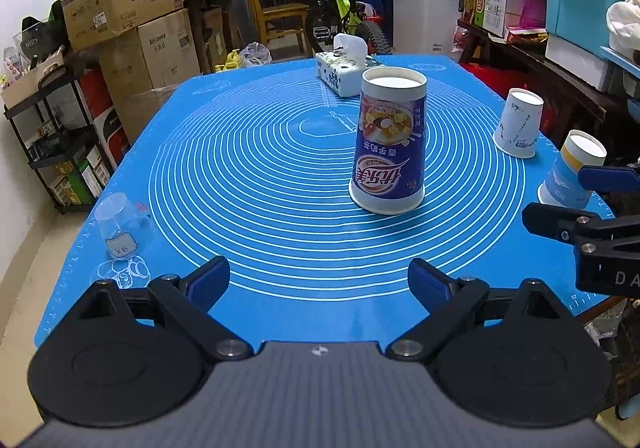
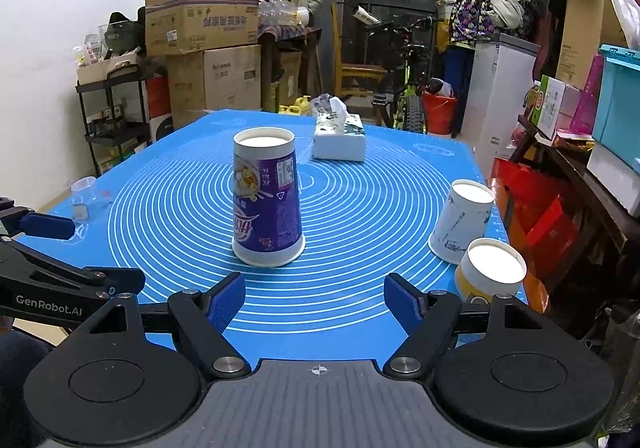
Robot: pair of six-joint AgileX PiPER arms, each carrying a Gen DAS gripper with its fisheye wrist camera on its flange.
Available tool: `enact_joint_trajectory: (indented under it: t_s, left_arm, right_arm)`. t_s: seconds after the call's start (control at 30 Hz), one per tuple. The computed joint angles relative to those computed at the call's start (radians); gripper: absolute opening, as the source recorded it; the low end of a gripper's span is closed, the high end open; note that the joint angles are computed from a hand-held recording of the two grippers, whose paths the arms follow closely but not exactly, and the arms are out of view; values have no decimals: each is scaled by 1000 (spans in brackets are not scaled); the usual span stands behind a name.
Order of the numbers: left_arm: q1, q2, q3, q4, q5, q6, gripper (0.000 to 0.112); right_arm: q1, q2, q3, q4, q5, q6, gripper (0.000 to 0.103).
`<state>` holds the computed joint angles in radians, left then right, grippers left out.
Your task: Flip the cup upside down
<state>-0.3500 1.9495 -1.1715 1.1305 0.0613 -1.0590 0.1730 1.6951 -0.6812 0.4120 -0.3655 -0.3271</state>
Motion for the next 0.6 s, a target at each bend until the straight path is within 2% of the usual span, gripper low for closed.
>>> enact_joint_trajectory:
  t_s: [0.6]
  left_arm:
    - [1, 2, -2, -6, 0, 7, 95]
  right_arm:
    - [0, 12, -2, -5, 3, 3, 80]
